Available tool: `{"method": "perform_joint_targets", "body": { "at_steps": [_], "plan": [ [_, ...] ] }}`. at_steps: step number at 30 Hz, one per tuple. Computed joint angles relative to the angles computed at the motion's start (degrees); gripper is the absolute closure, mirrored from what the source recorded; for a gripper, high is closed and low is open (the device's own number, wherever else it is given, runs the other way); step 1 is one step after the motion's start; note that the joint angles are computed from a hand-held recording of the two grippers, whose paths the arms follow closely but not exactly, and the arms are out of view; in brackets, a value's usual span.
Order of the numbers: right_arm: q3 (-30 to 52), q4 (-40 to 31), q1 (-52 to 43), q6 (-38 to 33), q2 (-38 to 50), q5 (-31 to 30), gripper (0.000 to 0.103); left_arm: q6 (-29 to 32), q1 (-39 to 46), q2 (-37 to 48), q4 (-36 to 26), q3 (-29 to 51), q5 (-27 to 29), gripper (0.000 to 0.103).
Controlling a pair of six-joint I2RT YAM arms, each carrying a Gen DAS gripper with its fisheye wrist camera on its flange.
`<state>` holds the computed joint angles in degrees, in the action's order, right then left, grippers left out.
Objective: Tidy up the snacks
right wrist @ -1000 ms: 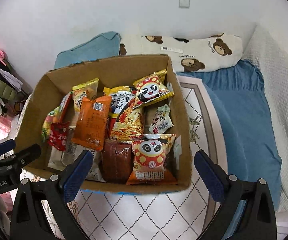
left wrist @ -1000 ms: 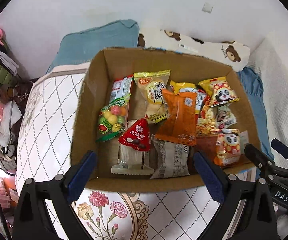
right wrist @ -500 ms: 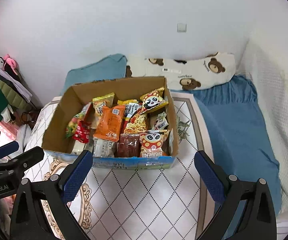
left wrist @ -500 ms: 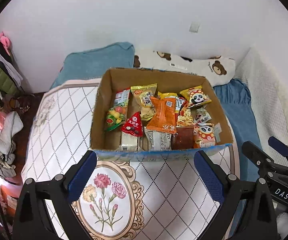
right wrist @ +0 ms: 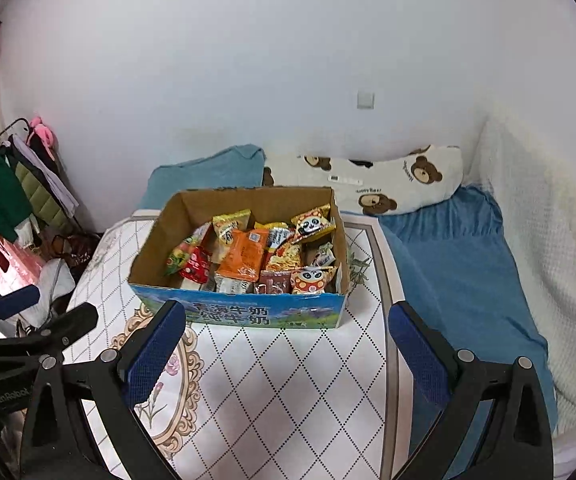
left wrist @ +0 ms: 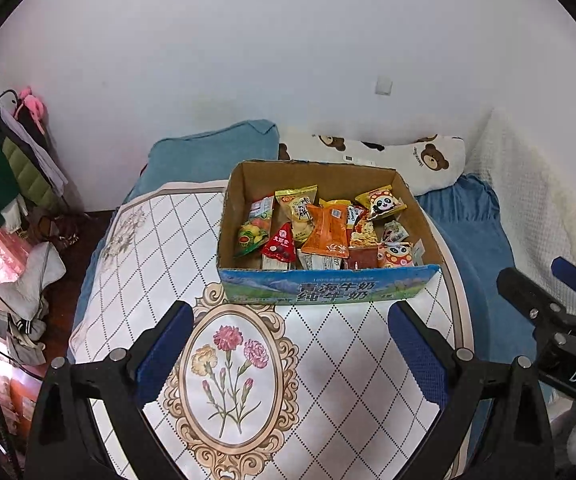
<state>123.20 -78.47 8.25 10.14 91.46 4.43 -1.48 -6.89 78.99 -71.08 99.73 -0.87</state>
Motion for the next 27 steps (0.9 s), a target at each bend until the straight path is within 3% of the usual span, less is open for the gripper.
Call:
{"method": "perform_joint_targets", "body": {
  "at_steps": [20, 27],
  "plan": [
    [9.5, -11.3, 5.7, 3.1, -6.0, 3.2, 0.000, -0.7, 0.6, -8.0, -5.0, 1.8, 0.8, 0.003],
    [6.1, -8.2, 4.5, 2.3, -6.4, 3.4, 0.000, -0.7, 1.0, -7.6, -1.8, -0.8, 0.8, 0.003]
  ]
}}
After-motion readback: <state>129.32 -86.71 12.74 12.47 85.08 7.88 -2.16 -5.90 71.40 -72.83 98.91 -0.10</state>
